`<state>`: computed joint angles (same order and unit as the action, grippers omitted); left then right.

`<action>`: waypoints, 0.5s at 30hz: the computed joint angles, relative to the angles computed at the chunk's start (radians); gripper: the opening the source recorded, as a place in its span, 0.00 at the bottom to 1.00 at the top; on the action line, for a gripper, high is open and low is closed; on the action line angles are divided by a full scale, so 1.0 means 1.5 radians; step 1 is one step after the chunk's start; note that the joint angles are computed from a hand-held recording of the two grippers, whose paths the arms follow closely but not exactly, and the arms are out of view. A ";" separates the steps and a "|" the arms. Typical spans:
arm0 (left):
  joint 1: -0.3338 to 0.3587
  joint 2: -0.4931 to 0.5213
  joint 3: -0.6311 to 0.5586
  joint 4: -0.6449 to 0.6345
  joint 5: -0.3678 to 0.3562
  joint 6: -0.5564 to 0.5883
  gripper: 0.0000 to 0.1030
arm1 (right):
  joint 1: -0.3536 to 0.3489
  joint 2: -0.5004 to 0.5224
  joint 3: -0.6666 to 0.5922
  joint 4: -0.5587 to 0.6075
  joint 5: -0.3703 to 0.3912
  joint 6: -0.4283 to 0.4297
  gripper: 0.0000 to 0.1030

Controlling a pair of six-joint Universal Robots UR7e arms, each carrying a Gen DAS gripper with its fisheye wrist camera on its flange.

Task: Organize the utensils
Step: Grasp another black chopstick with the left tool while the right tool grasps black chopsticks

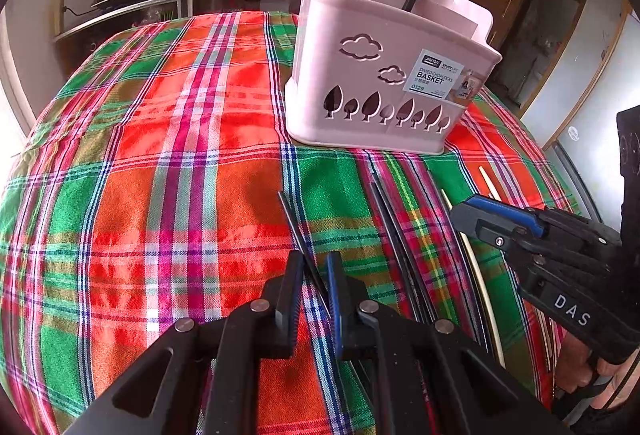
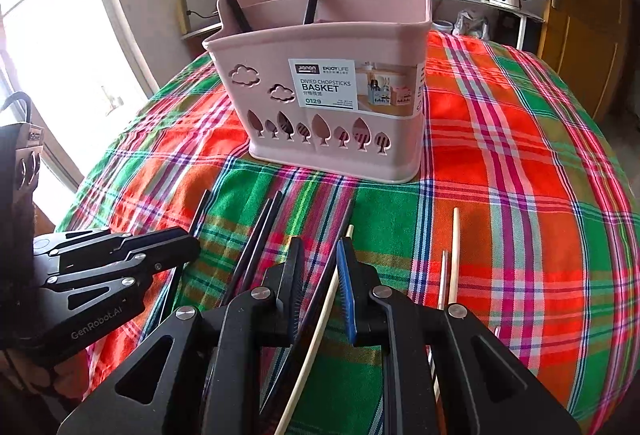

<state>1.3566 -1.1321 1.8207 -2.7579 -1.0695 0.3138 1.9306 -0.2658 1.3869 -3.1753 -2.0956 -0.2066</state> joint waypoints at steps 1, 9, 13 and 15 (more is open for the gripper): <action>0.000 0.000 0.001 -0.001 0.001 0.001 0.11 | 0.000 0.000 0.000 0.006 0.001 -0.001 0.17; -0.001 -0.003 0.005 -0.005 0.003 0.006 0.11 | -0.002 0.002 -0.001 0.026 0.001 0.010 0.17; -0.003 -0.002 0.008 -0.009 0.005 0.004 0.11 | 0.006 0.003 -0.012 0.062 -0.026 0.015 0.17; -0.002 -0.004 0.008 -0.006 0.002 0.000 0.11 | 0.009 0.003 -0.014 0.074 -0.036 0.016 0.17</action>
